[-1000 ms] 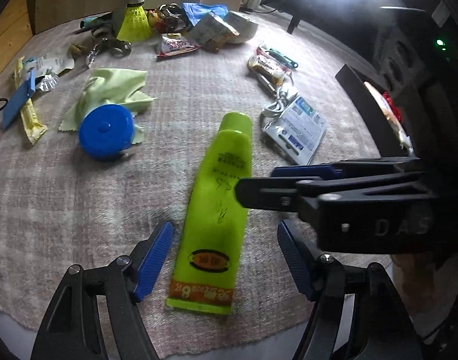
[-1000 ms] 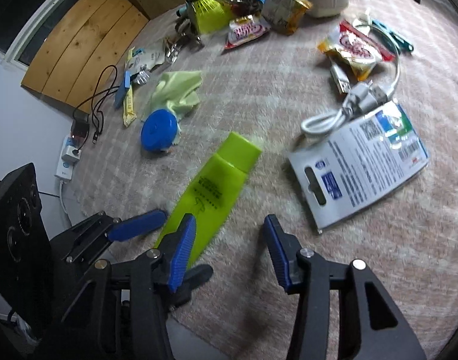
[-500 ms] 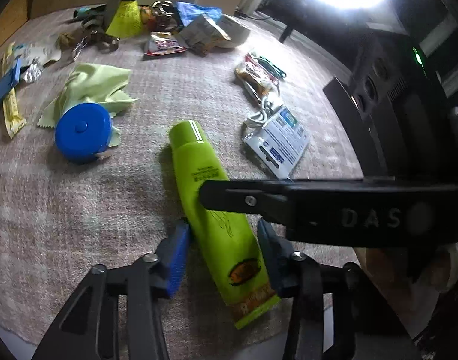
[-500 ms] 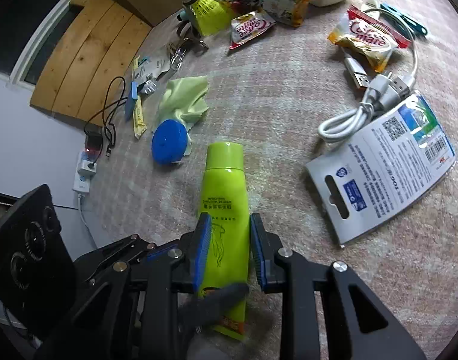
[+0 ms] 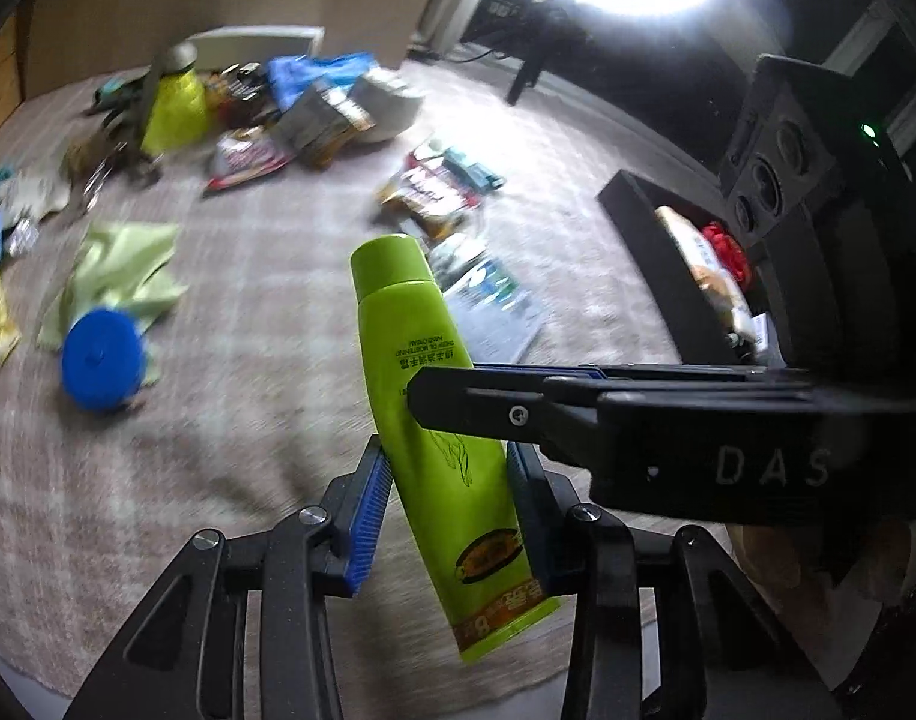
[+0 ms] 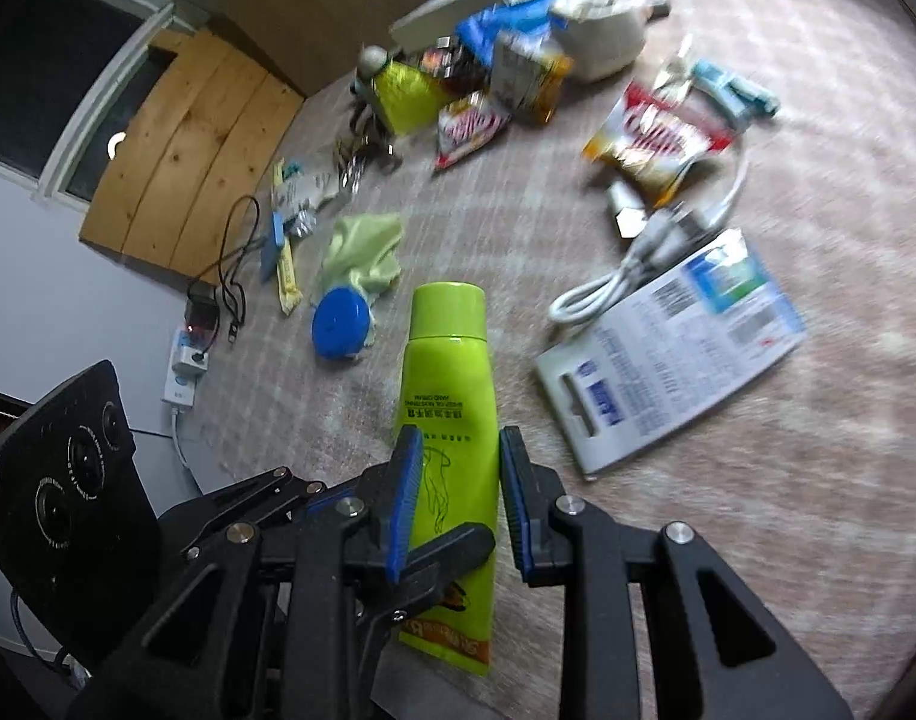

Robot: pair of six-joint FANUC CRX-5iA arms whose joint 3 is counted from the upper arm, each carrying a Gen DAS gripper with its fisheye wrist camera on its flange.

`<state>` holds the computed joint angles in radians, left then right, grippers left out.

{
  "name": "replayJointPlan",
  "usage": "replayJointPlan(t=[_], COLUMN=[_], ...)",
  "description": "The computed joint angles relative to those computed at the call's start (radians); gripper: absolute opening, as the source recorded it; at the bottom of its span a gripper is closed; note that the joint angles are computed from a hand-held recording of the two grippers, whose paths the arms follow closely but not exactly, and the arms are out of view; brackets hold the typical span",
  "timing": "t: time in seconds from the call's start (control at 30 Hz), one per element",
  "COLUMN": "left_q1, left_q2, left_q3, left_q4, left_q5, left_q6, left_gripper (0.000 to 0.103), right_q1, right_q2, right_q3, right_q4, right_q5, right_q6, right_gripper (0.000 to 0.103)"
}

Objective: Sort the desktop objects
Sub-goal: 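Carry the lime-green tube over the tray with the right gripper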

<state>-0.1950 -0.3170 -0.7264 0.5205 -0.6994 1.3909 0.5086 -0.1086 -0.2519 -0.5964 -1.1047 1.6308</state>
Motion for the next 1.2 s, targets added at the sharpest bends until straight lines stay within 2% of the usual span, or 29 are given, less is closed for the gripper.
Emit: replayJointPlan(t=[0.13,0.37,0.63,0.9,1.2], left_q1=[-0.07,-0.209,-0.351,-0.48,-0.566], left_q2=[0.049,0.186,0.349,0.539,0.719], left_q3=[0.069,0.234,0.431,0.666,0.918], left_q4=[-0.016,-0.034,-0.033,-0.06,-0.107], left_q5=[0.022,0.044,0.05,0.023,-0.038], left_q6=[0.027,0.046,0.029,0.05,0.099], left_gripper=[0.036,0.036,0.037,0.037,0.036], right_q1=[-0.049,-0.201,-0.433,-0.696,-0.904], right_q2=[-0.042,-0.102,-0.149,-0.115,-0.037], right_q3=[0.0,0.002,0.027,0.085,0.165], right_q4=[0.023,0.037,0.039,0.017,-0.001], right_q5=[-0.006,-0.035,-0.088,-0.155,-0.207], right_q6=[0.003,0.028,0.094,0.206,0.308], right_gripper=[0.026,0.026,0.026,0.026,0.026])
